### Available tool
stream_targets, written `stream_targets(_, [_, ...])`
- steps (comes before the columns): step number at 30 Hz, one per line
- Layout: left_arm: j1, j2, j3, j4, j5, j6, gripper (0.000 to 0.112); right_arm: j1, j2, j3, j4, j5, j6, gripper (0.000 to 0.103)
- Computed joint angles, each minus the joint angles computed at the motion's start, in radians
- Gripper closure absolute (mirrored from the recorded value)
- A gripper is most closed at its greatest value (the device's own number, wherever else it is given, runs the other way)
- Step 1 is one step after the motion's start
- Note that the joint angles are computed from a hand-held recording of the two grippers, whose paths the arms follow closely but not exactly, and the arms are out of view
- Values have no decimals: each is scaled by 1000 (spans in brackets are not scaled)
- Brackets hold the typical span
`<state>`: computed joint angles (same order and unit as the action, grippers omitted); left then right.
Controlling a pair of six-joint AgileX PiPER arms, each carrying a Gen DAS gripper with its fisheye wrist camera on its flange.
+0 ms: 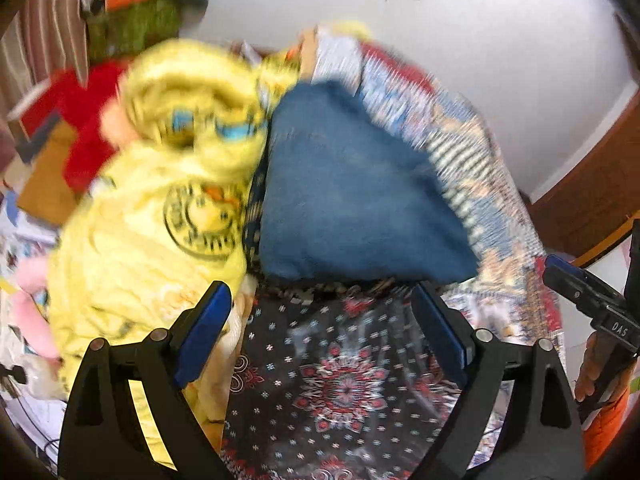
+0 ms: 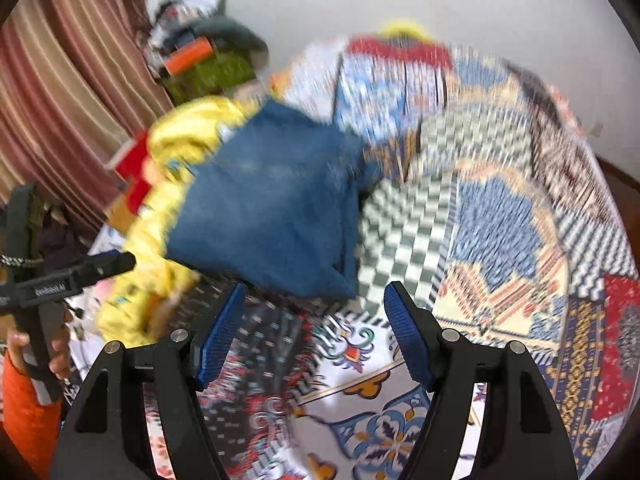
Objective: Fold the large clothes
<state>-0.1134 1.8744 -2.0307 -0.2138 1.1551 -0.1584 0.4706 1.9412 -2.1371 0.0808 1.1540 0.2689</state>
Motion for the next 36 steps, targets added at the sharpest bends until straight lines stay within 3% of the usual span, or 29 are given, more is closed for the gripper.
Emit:
stream_targets(5, [-84, -180, 25, 105, -80, -42, 20, 55, -148, 23, -47, -72, 58, 35])
stream_targets(9, [-195, -333, 69, 264, -186, -106, 20, 153, -279, 76, -201, -156, 145, 35])
stream_targets(12, [-347, -460, 161, 526, -279, -270, 20, 254, -371, 151, -371, -232, 253, 35])
stream_targets(14, [-457, -526, 224, 726, -301, -399, 20, 330, -418, 185, -482, -248, 313, 33])
stream_targets(19, [-762, -603, 341, 1213, -206, -706, 20, 526, -512, 321, -832, -264, 550, 28])
stream_targets(21, [-843, -616, 381, 1316, -159, -784, 20, 584, -523, 356, -948, -238, 637, 24])
stream_targets(26, [-885, -623, 413, 1331, -134, -840, 10, 672, -531, 412, -1125, -168, 771, 17])
stream_targets(31, [-903, -641, 451, 1340, -109, -866, 10, 706, -531, 426, -1196, -107, 824, 0])
stream_targets(36, [-911, -645, 459, 1341, -102, -874, 10, 701, -532, 413, -1198, -97, 827, 0])
